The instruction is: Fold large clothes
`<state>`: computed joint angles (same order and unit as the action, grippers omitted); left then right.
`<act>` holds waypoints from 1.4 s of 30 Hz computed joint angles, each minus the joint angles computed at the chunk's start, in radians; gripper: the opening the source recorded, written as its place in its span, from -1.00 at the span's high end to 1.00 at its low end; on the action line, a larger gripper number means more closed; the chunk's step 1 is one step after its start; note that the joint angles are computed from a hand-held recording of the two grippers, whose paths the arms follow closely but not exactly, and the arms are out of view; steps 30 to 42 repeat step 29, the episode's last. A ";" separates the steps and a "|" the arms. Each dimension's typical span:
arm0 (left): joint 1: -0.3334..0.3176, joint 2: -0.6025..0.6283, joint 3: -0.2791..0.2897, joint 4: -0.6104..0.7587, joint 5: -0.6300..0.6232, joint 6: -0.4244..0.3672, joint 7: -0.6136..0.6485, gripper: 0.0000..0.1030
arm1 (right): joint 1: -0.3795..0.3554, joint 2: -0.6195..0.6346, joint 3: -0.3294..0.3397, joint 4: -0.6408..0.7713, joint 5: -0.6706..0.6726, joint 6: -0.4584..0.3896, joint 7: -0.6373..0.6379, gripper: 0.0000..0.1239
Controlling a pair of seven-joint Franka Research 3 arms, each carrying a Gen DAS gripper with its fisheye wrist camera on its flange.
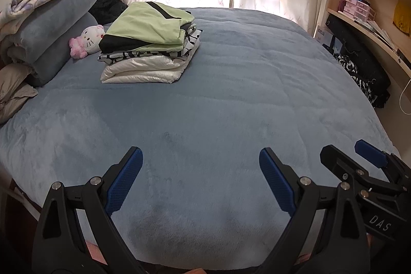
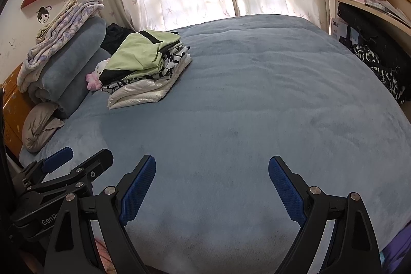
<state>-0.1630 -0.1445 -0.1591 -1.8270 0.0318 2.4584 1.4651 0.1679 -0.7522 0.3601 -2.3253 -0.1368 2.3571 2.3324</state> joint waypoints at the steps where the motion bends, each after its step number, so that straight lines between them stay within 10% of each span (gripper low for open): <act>1: 0.000 0.001 0.000 0.000 0.000 0.001 0.000 -0.77 | 0.000 -0.001 0.001 0.000 -0.001 -0.001 0.001 -0.47; 42: -0.002 -0.002 -0.007 -0.023 0.023 0.005 -0.021 -0.74 | 0.009 0.064 0.061 0.024 -0.053 0.006 0.140 -0.47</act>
